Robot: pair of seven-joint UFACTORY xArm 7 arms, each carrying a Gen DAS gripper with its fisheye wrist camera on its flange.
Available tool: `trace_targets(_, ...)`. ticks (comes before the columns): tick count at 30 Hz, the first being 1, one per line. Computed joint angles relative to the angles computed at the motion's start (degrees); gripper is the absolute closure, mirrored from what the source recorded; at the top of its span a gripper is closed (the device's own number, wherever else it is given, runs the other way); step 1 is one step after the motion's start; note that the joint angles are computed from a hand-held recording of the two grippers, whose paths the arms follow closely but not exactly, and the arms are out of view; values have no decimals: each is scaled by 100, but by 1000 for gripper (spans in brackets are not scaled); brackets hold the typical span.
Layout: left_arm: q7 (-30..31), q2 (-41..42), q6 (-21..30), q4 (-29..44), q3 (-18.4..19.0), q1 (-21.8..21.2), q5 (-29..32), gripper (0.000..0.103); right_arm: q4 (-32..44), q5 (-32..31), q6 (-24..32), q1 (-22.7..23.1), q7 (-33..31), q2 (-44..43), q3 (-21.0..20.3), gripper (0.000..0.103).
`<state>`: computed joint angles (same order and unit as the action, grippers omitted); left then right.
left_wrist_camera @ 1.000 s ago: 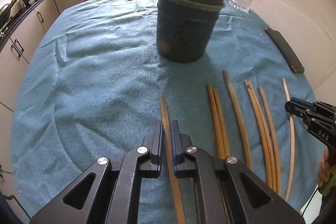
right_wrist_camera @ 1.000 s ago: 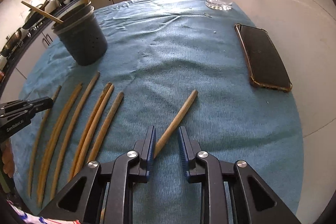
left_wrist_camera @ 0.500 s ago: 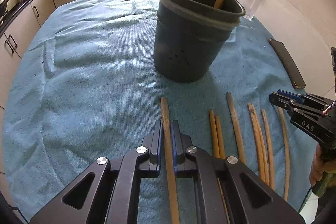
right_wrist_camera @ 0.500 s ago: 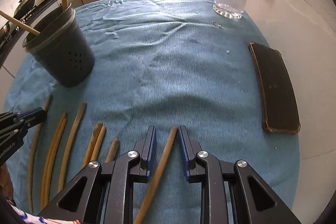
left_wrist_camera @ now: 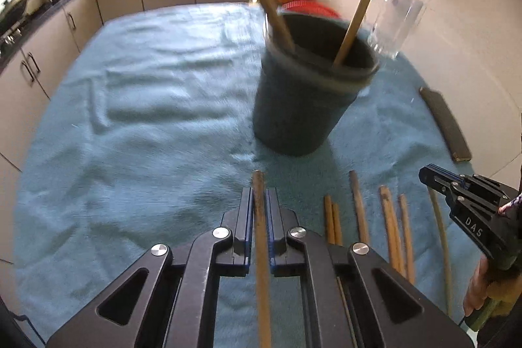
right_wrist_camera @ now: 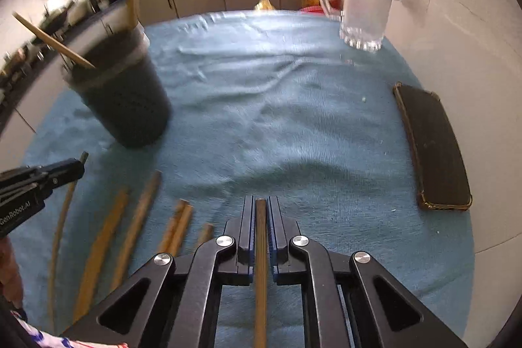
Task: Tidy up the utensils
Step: 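Carry the chopstick to the holder cup and release it inside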
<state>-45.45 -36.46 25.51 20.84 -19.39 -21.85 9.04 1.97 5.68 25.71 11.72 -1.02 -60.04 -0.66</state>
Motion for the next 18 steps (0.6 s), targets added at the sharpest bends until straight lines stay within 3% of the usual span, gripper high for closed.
trace_targets(10, -317, -2721, 1328, -227, -391, -605, -142, 96, -63, 89, 2069, 158, 379, -3452, 233, 96)
trace_targets(18, -561, -3769, 2080, 23, -906, -868, -286, 96, 106, 129, 3104, 150, 565, -4986, 253, 96)
